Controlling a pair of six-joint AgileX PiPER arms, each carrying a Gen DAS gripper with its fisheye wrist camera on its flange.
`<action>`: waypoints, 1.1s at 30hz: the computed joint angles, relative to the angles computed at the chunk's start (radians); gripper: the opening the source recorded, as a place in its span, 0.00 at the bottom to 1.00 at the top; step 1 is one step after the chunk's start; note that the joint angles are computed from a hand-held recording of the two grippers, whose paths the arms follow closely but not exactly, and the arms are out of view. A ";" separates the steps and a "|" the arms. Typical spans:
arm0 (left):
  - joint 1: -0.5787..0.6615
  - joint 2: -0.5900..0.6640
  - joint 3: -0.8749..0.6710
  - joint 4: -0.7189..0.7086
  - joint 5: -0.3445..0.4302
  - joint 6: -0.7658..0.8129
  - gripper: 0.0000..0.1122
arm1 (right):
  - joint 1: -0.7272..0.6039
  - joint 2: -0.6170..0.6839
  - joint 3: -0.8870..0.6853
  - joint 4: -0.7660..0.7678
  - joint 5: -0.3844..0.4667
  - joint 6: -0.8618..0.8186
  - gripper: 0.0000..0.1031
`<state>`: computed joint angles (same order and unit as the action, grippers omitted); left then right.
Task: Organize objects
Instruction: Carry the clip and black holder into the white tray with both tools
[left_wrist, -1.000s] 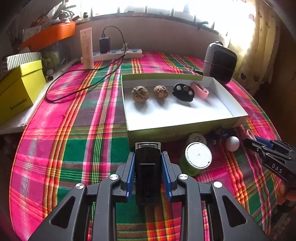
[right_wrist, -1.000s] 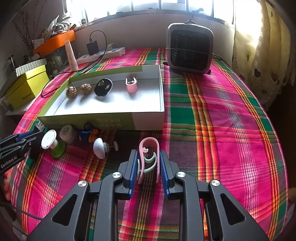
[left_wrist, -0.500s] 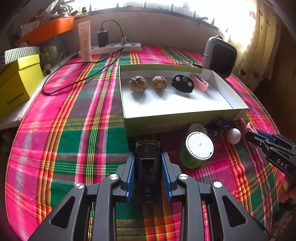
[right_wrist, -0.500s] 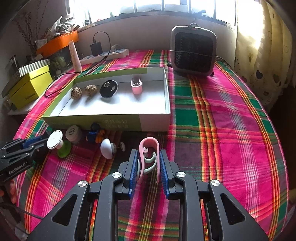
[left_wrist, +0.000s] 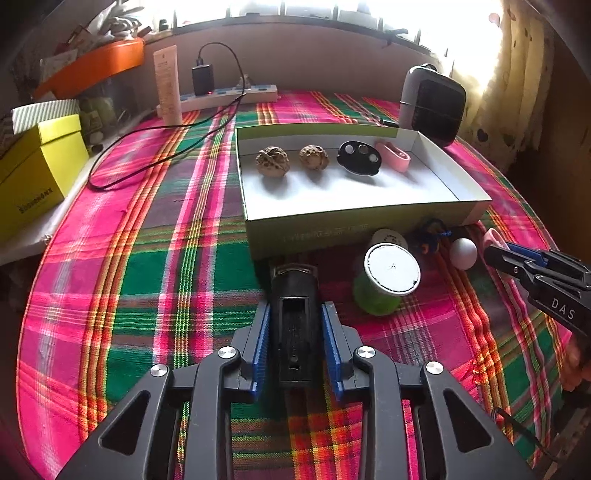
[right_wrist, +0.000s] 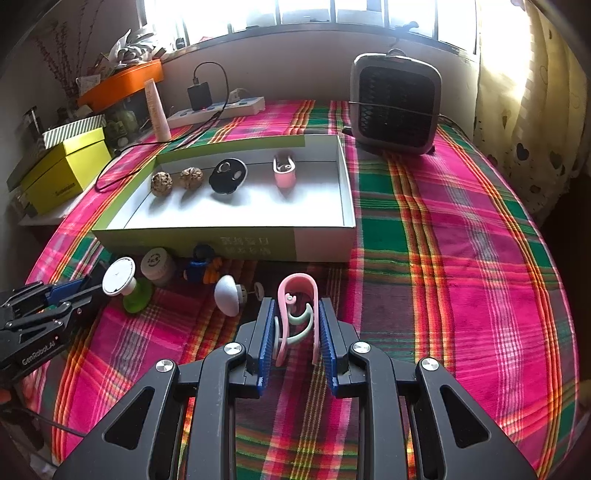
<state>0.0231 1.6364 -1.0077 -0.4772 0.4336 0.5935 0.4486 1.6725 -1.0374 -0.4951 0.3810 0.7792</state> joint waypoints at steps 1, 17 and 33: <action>0.001 0.000 -0.002 0.001 0.005 -0.001 0.22 | 0.001 0.000 0.000 0.001 0.000 -0.002 0.24; 0.032 -0.050 -0.045 -0.105 0.074 0.090 0.22 | -0.004 -0.021 -0.037 0.156 -0.004 -0.170 0.24; 0.004 0.060 -0.242 -0.033 0.129 0.005 0.22 | -0.016 0.128 -0.313 0.419 0.081 -0.507 0.24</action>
